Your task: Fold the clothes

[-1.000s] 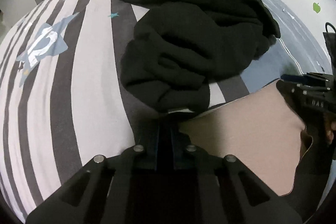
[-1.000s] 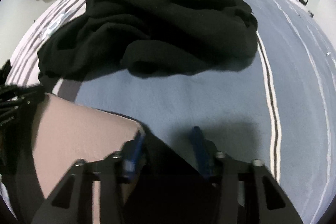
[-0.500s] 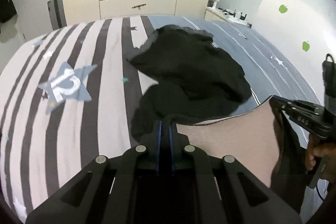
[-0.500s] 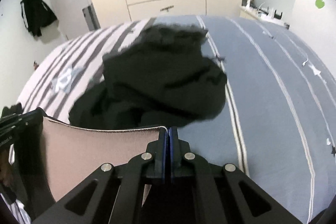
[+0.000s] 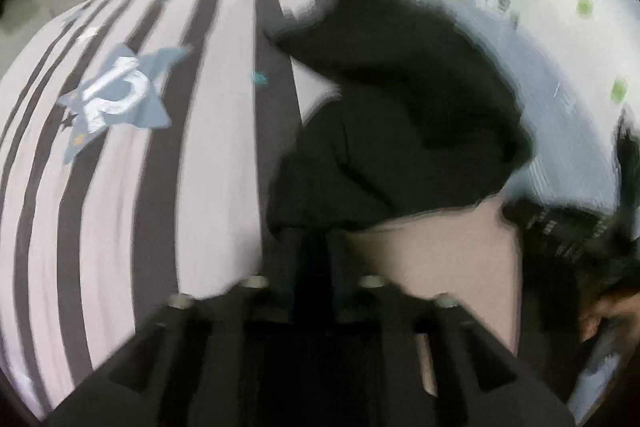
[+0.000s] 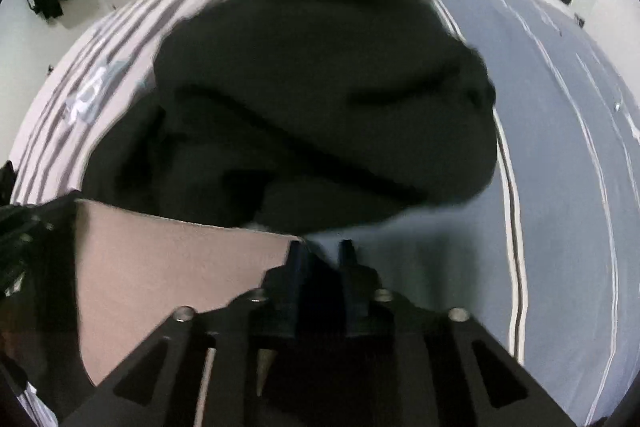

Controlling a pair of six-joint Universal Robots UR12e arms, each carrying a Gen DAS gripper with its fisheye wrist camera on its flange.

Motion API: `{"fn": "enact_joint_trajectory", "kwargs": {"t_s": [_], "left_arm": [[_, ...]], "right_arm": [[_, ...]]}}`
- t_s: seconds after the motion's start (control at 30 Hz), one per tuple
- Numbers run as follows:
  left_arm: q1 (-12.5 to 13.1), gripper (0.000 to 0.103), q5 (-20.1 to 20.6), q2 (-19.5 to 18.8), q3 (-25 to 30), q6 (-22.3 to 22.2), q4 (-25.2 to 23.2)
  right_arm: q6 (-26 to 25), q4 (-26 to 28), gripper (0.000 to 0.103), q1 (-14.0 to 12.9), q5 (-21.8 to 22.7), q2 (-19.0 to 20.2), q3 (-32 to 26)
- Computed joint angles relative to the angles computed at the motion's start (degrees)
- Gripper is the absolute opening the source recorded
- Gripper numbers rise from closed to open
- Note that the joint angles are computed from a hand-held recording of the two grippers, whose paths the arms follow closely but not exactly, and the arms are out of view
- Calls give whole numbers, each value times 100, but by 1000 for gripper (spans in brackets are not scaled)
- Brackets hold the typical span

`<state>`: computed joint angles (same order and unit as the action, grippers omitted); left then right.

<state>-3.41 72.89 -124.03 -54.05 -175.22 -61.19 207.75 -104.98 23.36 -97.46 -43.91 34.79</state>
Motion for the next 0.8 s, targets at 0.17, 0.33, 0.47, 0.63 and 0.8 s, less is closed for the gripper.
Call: {"fn": "enact_joint_trajectory", "kwargs": {"t_s": [0.17, 0.33, 0.47, 0.63, 0.8], "left_arm": [[467, 83, -39, 543, -682, -713, 843], [824, 83, 843, 1110, -1376, -261, 602], [1200, 83, 1104, 1819, -2280, -326, 464], [1676, 83, 1496, 2739, -3420, -554, 177], [2091, 83, 2183, 3216, -4047, -871, 49]], "right_arm": [[67, -1153, 60, -39, -67, -712, 1194], [-116, -1230, 61, -74, -141, -1103, 1700], [-131, -1282, 61, -11, -174, -1393, 2106], [-62, -1366, 61, 238, -270, -1609, 2503], [79, -1412, 61, 513, -417, -1621, 2617]]}}
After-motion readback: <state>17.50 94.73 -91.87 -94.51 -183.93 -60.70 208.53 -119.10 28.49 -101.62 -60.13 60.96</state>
